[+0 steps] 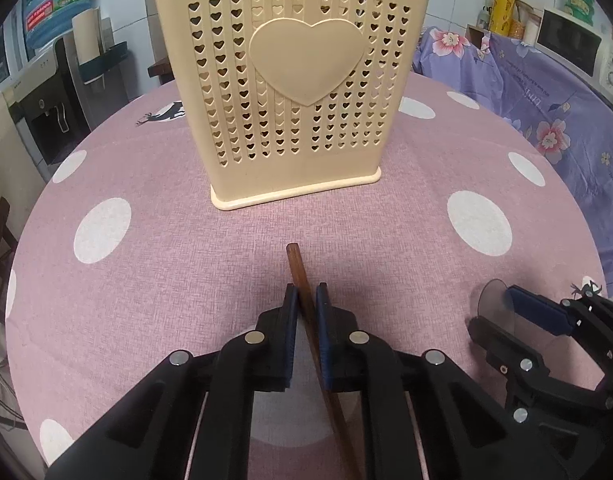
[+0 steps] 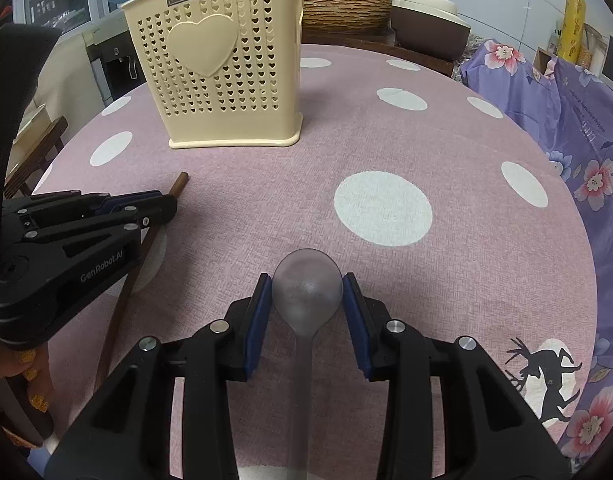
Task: Organize utensils
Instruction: 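Close the right tool on the clear plastic spoon while the left tool grasps the last brown chopstick, then lift the spoon and chopstick and lower them into the basket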
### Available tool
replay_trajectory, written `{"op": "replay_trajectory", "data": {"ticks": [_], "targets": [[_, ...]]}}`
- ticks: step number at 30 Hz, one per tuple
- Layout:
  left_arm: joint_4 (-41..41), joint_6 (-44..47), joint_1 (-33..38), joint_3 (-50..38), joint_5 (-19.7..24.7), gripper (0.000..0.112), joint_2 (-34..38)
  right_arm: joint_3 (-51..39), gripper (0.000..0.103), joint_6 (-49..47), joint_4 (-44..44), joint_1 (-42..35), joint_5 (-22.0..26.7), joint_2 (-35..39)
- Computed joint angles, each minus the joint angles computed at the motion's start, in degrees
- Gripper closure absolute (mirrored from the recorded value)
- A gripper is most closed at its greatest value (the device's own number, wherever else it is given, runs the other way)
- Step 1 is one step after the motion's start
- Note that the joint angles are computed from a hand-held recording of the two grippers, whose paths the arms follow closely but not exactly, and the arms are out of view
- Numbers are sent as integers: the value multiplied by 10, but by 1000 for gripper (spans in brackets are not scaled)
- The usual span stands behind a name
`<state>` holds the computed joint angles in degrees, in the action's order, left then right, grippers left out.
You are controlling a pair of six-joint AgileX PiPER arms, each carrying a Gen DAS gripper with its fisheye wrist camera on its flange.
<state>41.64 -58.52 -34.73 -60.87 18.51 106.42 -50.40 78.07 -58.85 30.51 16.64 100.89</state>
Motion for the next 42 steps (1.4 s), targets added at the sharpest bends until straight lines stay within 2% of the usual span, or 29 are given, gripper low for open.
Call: {"op": "replay_trajectory", "data": {"ticks": [8, 10, 13, 15, 18, 21, 23, 26, 30, 32, 35, 37, 40, 42], "targets": [[10, -10, 5, 3, -13, 103, -2, 2, 66, 26, -17, -6, -15, 0], [36, -36, 9, 14, -22, 103, -17, 11, 66, 53, -44, -9, -27, -10], [32, -33, 25, 39, -45, 103, -58, 26, 66, 80, -67, -18, -51, -41], [25, -28, 38, 61, -62, 104, -101, 32, 66, 70, -56, -24, -62, -63], [-30, 23, 53, 87, -80, 104, -165, 35, 66, 22, -11, -26, -66, -101], [18, -19, 52, 106, -77, 104, -223, 35, 66, -80, 90, -29, -74, -136], [15, -12, 54, 112, -76, 104, -251, 33, 66, -101, 110, -23, -64, -156], [23, -13, 57, 120, -75, 104, -289, 32, 66, -89, 95, -4, -35, -186], [-56, 68, 71, 119, -84, 104, -319, 25, 66, -102, 105, 11, -12, -208], [-44, 58, 75, 122, -87, 104, -327, 22, 66, -100, 102, 16, -5, -213], [-25, 42, 74, 127, -88, 104, -330, 20, 66, -96, 97, 19, -2, -210], [-64, 79, 77, 127, -94, 104, -330, 18, 66, -97, 99, 22, 0, -207], [-67, 88, 77, 130, -96, 105, -338, 17, 66, -99, 100, 24, 2, -209], [-99, 122, 81, 129, -98, 105, -342, 17, 66, -98, 97, 24, -2, -210]]}}
